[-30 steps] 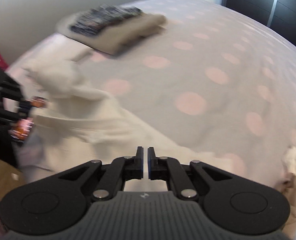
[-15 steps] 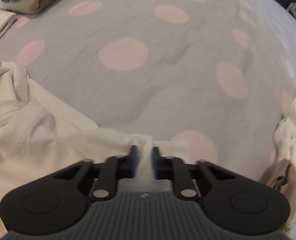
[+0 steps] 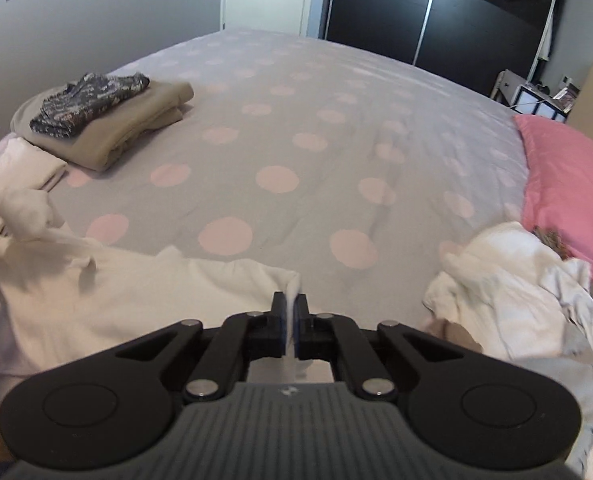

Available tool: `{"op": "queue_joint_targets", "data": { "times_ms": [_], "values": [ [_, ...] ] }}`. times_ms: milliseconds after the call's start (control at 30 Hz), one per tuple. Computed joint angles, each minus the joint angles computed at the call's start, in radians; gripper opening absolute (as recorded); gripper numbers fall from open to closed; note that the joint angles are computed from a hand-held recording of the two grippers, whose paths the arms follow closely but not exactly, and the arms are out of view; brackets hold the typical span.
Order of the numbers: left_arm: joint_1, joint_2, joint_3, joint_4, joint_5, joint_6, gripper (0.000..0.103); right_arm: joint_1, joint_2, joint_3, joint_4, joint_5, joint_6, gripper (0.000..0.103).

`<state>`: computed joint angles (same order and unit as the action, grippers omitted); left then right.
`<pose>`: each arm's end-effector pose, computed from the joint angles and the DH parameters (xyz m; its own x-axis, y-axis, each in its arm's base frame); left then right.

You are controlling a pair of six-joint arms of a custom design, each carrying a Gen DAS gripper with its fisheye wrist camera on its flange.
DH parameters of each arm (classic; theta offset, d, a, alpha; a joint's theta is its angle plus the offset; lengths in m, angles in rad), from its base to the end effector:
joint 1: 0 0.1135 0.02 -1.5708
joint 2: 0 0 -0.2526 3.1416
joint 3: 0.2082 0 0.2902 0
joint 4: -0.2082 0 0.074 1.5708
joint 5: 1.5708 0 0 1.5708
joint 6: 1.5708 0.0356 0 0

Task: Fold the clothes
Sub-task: 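Hold the shirt with the left tool while the right tool drags the hem outward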

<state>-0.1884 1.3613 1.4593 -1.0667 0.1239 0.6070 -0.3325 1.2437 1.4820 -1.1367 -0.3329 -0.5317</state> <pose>0.2998 -0.0616 0.3580 -0.5197 0.6753 -0.5233 0.6709 0.7018 0.2394 0.2568 -0.0764 0.3938 -0.6963 -0.2665 -0.6665 -0.2748 0.9567 -0.0954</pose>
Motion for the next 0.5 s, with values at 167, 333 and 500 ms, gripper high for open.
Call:
{"op": "queue_joint_targets", "data": {
  "times_ms": [167,333,500],
  "values": [
    [-0.014,0.074,0.117,-0.063,0.019,0.033,0.002,-0.171,-0.096,-0.046,-0.177,-0.013,-0.187,0.004],
    [-0.076,0.132,0.16,-0.073,-0.056,0.085,0.002,-0.195,-0.192,-0.17,-0.294,0.052,-0.36,0.004],
    [-0.106,0.159,0.139,-0.054,-0.1,0.086,0.002,-0.139,-0.301,-0.37,-0.338,0.162,-0.443,0.004]
  ]
}}
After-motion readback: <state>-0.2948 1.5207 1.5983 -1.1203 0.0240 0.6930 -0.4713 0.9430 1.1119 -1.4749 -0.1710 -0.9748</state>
